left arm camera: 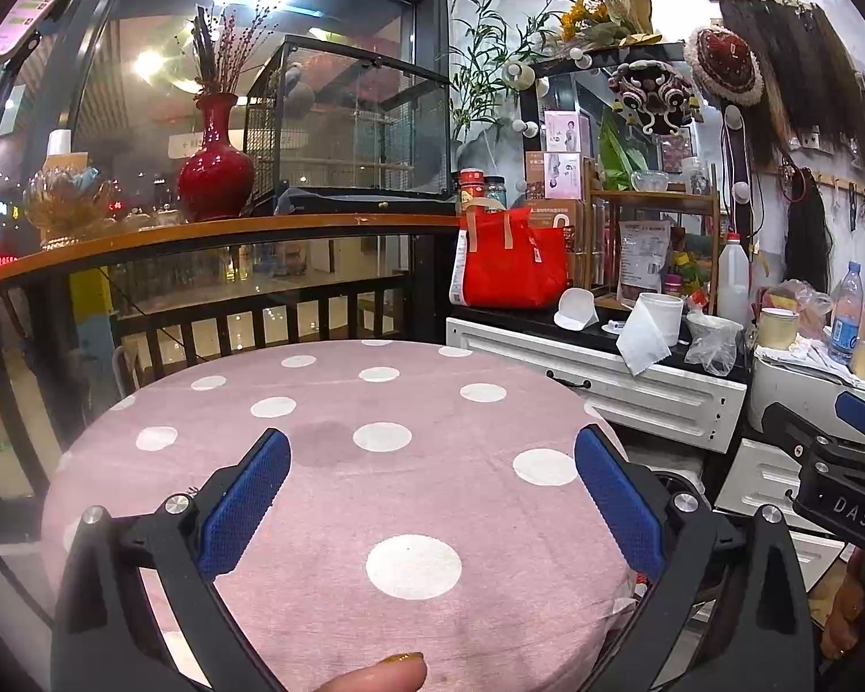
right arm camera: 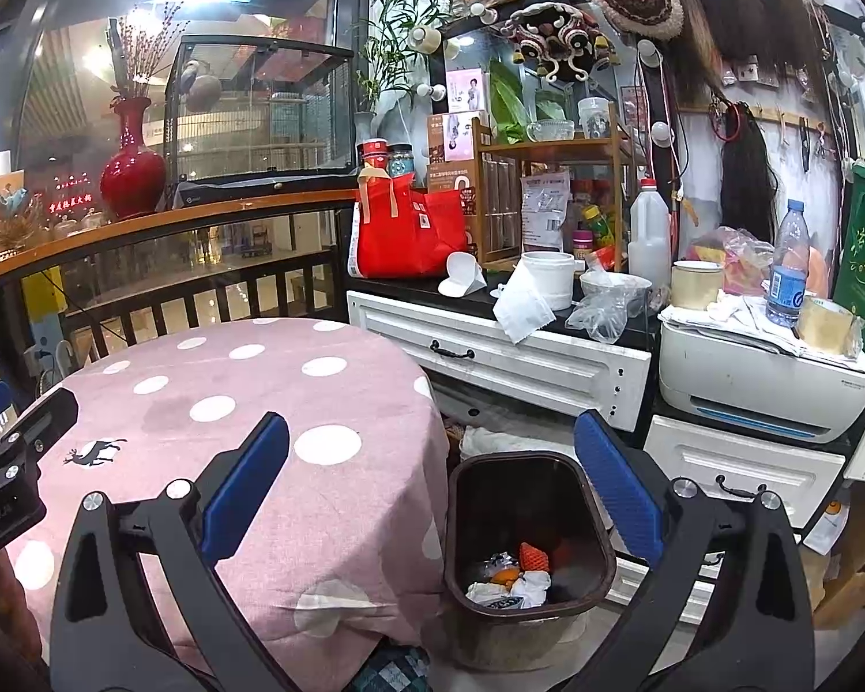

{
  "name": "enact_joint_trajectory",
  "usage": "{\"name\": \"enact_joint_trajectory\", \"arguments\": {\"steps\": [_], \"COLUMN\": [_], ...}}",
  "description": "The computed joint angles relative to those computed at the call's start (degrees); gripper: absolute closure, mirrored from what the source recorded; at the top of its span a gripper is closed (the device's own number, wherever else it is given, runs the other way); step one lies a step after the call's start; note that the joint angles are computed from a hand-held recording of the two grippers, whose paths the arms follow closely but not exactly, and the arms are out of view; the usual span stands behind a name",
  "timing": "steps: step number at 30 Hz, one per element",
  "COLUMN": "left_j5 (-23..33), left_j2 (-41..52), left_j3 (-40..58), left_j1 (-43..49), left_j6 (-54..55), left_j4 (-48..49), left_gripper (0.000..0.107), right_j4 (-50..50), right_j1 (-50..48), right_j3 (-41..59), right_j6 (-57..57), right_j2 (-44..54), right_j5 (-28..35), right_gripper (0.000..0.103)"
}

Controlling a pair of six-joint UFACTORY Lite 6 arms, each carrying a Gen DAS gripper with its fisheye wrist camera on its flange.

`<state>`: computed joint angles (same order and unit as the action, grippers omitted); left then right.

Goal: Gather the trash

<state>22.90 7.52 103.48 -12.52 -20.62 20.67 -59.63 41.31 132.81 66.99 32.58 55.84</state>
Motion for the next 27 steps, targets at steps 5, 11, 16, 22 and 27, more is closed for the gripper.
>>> {"name": "enact_joint_trajectory", "arguments": {"steps": [5, 11, 16, 22, 27], "left_j5": [1.3, 2.6, 2.8, 2.9, 3.2], "left_j2": [0.8, 1.6, 1.6, 1.5, 1.8], "left_j3": [1.2, 2.4, 2.5, 2.4, 2.8], "left_j1": [0.5, 0.9, 0.9, 1.5, 1.7], "left_j6": [1.6, 2.7, 2.8, 4.2, 4.7], "left_j4": [-1.9, -3.8, -3.8, -5.0, -5.3], "left_gripper": [0.009, 0.009, 0.009, 0.009, 0.009], "right_j4": [1.7, 2.0, 2.8, 2.8, 3.2], "right_j1": [-0.5, -0.8, -0.9, -0.9, -1.1], "right_j3": [0.9, 0.7, 1.3, 0.7, 0.1], "right_j6": [-1.4, -1.6, -2.4, -2.2, -2.3], "right_j2": [0.6, 0.4, 0.8, 0.5, 0.4], "right_j5": [-0.1, -0.3, -0.3, -0.4, -0.6], "right_gripper": [0.005, 0.005, 0.005, 0.005, 0.005]}}
